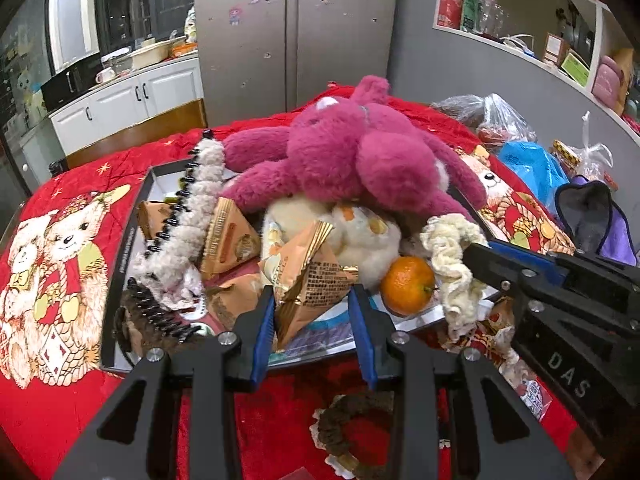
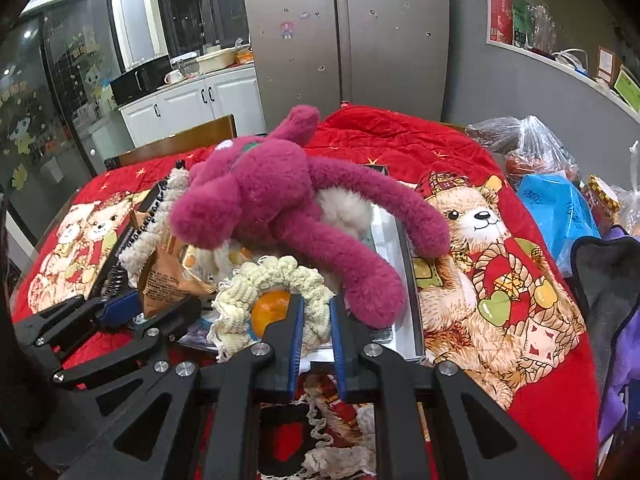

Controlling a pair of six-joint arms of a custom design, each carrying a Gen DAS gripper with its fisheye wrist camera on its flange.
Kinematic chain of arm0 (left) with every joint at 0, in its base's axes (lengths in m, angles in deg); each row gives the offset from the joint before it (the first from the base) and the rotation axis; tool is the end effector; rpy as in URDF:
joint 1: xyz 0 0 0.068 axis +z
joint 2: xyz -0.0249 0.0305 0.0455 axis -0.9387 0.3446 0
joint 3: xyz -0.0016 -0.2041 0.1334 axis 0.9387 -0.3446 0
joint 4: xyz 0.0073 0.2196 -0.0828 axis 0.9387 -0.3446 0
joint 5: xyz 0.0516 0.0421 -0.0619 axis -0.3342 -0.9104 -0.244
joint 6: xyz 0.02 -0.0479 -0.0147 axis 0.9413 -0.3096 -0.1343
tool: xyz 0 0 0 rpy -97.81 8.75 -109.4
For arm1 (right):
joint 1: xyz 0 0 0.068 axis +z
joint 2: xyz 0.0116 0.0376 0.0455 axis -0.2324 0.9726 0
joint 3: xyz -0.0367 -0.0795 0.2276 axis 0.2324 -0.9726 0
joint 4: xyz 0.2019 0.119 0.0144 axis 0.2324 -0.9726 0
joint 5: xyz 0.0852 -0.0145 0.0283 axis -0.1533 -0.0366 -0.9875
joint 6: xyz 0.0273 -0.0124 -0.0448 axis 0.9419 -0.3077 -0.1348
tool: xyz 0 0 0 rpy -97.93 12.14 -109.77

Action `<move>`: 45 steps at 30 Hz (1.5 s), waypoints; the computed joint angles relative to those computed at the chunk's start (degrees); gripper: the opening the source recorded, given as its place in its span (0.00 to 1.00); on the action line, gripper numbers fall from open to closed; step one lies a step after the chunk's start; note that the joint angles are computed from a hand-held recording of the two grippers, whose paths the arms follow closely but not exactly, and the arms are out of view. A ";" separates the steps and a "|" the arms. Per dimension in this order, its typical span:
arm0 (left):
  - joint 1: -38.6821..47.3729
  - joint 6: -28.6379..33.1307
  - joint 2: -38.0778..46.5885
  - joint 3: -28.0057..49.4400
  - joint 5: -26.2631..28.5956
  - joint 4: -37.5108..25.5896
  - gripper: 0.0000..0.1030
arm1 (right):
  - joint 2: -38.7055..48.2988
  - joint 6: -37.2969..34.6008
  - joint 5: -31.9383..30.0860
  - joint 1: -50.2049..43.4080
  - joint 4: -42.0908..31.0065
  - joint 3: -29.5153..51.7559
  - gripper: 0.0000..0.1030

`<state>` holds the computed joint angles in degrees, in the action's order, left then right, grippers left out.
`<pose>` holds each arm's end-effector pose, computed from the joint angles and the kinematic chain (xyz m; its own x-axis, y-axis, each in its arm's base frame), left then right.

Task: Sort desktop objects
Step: 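Carry the snack packet and the scrunchie in both tools over the dark tray, then open the left tool to drop the packet while the right tool releases the scrunchie into the tray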

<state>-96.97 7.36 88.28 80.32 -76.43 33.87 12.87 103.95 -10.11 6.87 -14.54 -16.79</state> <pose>0.3661 -0.1915 0.1148 -0.6638 0.3779 -0.6454 0.5325 0.8448 -0.0531 0.2706 0.0865 0.1631 -0.7074 0.2496 -0.6613 0.2817 0.9576 0.0600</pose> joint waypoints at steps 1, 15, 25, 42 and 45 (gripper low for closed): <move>-0.14 0.04 0.28 0.13 -0.13 0.09 0.35 | 0.24 -0.03 -0.07 0.01 -0.06 0.12 0.13; -0.17 0.80 2.63 4.61 0.15 -1.43 0.35 | 3.69 -0.15 0.99 0.45 0.16 1.16 0.13; -1.18 2.10 1.83 4.02 -3.63 -0.48 0.49 | 3.48 -0.30 2.22 -0.36 0.93 0.80 0.17; 0.74 0.55 -1.00 3.13 -5.91 -0.05 0.85 | -2.93 0.19 0.29 -1.57 2.10 -1.83 0.52; 1.08 0.52 -1.28 2.80 -4.42 0.05 0.85 | -2.86 -0.07 0.31 -1.58 1.88 -1.61 0.52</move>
<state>-95.89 7.88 87.00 83.11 -80.86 33.92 10.00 103.88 -9.79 5.29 -12.66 -18.39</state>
